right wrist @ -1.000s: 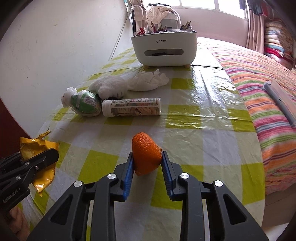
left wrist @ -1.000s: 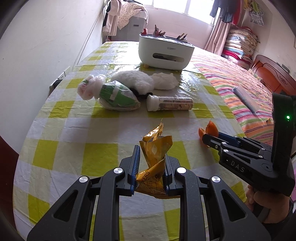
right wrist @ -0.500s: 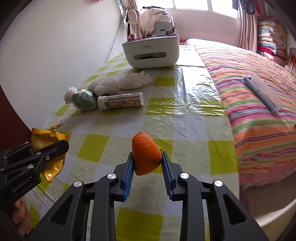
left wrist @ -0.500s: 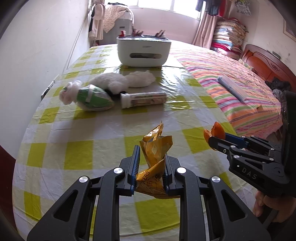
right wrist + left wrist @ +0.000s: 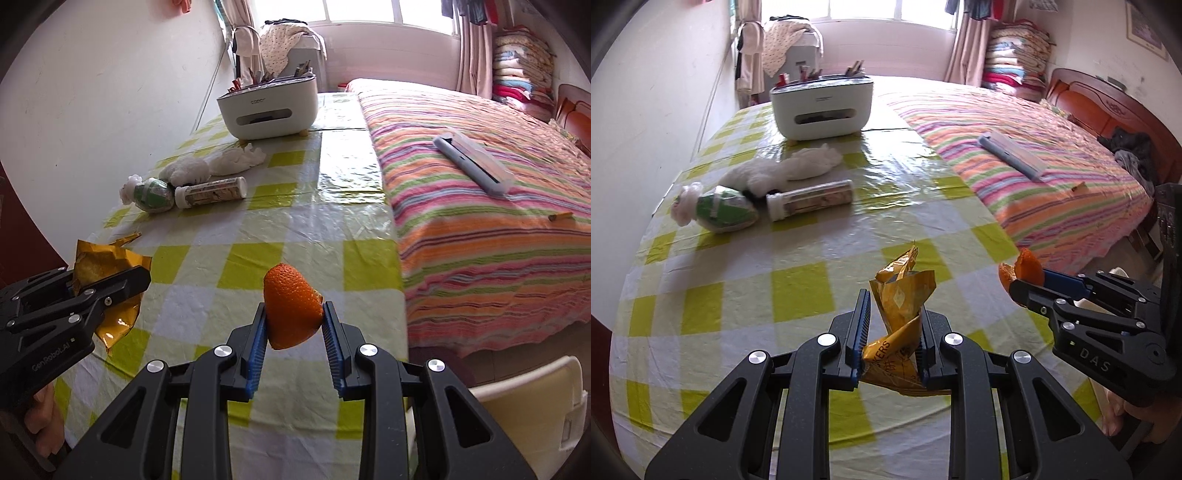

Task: Collect trash
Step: 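Carry the wrapper and the orange in both tools over the cream bin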

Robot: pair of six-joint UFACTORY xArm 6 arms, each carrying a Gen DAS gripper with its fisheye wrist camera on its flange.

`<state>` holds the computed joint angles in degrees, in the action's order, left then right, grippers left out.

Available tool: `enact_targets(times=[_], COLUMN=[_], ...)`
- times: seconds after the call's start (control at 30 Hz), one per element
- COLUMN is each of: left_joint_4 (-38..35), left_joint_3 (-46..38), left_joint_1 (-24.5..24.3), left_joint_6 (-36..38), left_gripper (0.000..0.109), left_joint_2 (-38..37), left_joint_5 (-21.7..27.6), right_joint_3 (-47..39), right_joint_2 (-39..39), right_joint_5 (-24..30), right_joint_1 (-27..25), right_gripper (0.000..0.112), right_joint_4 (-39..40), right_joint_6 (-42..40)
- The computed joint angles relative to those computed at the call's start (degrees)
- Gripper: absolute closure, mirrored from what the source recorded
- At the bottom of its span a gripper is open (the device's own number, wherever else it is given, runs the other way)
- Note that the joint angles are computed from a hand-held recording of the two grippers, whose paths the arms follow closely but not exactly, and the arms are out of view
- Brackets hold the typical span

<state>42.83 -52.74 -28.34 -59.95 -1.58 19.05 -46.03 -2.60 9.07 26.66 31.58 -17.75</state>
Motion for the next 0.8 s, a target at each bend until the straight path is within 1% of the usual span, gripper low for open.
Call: enact_targets(times=[0.13, 0.33, 0.47, 0.67, 0.8], left_joint_4=[-0.05, -2.61, -2.11, -4.47, -4.7], left_joint_3=[-0.97, -2.11, -3.0, -3.61, -4.04], left_joint_1=[-1.52, -3.34, -4.52, -5.91, -6.97], left_joint_6=[0.41, 2.84, 2.79, 5.34, 6.07], left_gripper=[0.087, 0.087, 0.087, 0.087, 0.087], left_joint_2=[1.0, 2.47, 3.51, 4.6, 5.26], left_joint_5=[0.47, 0.25, 0.58, 0.08, 0.15], right_joint_3=[3.18, 7.49, 9.63, 12.06, 13.92], right_joint_2=[-2.73, -6.8, -8.88, -11.45, -13.37], right_joint_5=[-0.28, -1.35, -1.95, -2.1, -2.66], right_joint_1=[-0.82, -1.94, -2.47, -3.65, -4.44], right_gripper=[0.084, 0.084, 0.084, 0.084, 0.084], right_joint_4=[0.88, 1.01, 1.85, 2.07, 1.47], right_joint_6=[-0.44, -0.07, -0.42, 0.0, 0.92])
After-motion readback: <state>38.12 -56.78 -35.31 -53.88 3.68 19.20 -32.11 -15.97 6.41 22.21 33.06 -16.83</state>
